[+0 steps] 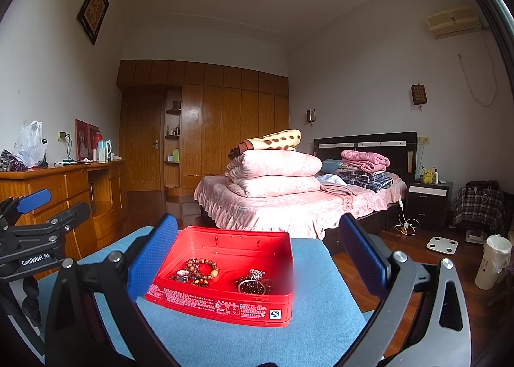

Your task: Organize jewelry

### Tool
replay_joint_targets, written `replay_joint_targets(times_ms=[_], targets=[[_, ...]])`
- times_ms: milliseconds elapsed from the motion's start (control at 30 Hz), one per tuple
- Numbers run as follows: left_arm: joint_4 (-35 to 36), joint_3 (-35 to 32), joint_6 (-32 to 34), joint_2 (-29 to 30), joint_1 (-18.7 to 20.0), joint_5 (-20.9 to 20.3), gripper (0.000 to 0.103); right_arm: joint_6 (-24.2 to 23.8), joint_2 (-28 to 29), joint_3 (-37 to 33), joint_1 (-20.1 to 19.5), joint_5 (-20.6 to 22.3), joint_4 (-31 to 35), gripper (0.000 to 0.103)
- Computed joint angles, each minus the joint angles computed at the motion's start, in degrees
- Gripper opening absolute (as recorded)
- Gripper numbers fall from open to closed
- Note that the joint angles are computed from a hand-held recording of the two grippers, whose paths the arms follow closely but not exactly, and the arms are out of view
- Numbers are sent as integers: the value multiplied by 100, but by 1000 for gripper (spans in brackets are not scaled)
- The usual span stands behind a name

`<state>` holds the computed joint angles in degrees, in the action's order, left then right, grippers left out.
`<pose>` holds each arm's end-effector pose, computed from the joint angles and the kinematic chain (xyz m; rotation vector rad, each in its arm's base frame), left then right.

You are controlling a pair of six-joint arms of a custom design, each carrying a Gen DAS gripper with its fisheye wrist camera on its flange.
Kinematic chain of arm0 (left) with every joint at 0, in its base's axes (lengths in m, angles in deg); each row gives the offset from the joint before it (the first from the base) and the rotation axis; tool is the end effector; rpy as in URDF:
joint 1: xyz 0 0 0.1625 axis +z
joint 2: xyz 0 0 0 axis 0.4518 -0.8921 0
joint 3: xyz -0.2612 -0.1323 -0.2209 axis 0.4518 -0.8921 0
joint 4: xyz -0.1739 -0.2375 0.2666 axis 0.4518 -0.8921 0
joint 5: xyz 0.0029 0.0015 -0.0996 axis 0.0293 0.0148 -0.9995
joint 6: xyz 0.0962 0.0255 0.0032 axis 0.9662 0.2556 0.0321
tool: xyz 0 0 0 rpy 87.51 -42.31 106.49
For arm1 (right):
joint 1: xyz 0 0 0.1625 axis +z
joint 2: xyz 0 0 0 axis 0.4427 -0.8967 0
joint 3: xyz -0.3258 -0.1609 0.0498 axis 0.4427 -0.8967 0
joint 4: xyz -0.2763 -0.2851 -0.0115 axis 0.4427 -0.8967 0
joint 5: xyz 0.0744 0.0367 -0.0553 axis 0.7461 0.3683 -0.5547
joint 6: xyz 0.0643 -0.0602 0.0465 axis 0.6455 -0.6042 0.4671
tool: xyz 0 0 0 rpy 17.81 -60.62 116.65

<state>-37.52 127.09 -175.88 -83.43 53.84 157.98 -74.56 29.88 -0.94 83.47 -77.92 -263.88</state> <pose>0.0339 -0.7251 0.3274 0.8059 1.8675 -1.6165 0.3459 -0.6794 -0.0689 0.7106 -1.7738 1.7051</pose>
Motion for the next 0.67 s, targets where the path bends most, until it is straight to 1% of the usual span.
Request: replay_joint_targets(times_ms=[100,133,167,433,500,667], targets=[[-36,41,-31,-14,-9,-28,97,-10,20,-52,0,-14,29,98],[-32,39,-48,-12,-7,-27,97,-11,125,-272,1,-16,151,98],[-6,17,-64,-5,-2,-21,97,-13,146,-314,1,-20,170,98],[57,-51,-75,29,-3,-17,97,-20,107,-250,-8,-35,150,98],[111,-119,-73,54,4,-14,97,-21,45,-123,-8,-35,80,98],[114,-125,-72,58,4,-7,97,-26,74,-185,-8,-35,116,98]])
